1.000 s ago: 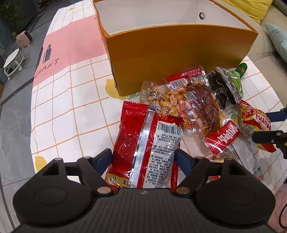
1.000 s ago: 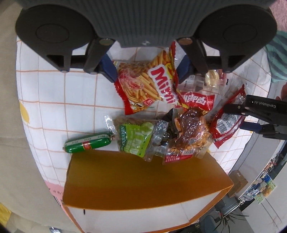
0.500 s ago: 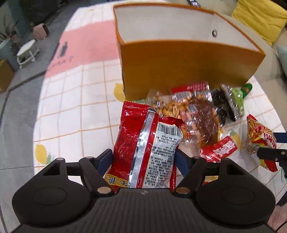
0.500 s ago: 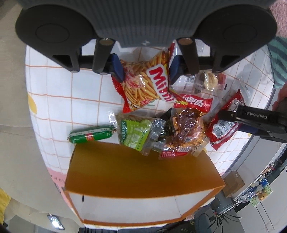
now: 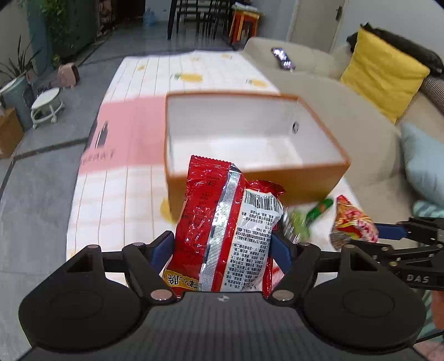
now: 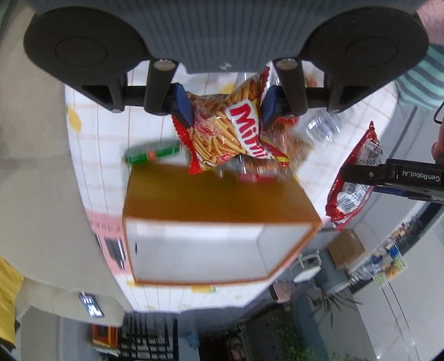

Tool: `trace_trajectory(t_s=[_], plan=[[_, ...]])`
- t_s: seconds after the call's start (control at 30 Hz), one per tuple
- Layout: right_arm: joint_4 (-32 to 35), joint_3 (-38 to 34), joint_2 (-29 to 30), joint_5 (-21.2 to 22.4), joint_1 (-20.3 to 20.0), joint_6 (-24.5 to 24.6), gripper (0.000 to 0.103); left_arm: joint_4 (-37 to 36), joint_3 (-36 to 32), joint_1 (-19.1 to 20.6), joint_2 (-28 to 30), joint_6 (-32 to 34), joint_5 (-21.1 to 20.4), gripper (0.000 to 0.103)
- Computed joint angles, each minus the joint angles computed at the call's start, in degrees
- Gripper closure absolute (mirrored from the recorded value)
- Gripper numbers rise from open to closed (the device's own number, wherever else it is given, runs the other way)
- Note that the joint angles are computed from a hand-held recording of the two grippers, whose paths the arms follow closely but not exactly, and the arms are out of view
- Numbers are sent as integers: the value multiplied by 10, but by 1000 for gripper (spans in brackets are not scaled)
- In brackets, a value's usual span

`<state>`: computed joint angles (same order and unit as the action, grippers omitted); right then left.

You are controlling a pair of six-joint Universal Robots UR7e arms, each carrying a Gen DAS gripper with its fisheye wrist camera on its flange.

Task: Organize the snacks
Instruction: 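Carry both bags into the orange box and open both tools to release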

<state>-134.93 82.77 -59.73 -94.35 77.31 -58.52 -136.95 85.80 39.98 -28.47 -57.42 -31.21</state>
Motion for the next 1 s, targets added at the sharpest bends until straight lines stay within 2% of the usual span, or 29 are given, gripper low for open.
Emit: trace_trajectory(t_s=[0.23,0.37,0.43,0.5,0.73,0.93,1.0], plan=[[59,-115,63,27,35,31,53,41,-96,20,27,65,36,18],[70,-182,112,26,54,32,53,40,-141,43,44,96,31,18],[89,-226,144,20,61,41,53,62,-163,51,51,89,32,18],[108,-270,176,7,67,48,53,94,-186,60,59,80,35,18],[204,-431,292,-61,78,80,53,80,-237,98,82,126,-12,18],[279,-520,356,-100,78,85,53,138,-292,121,107,121,-35,18],[277,-534,372,-121,79,98,53,169,-316,128,119,118,-39,18]])
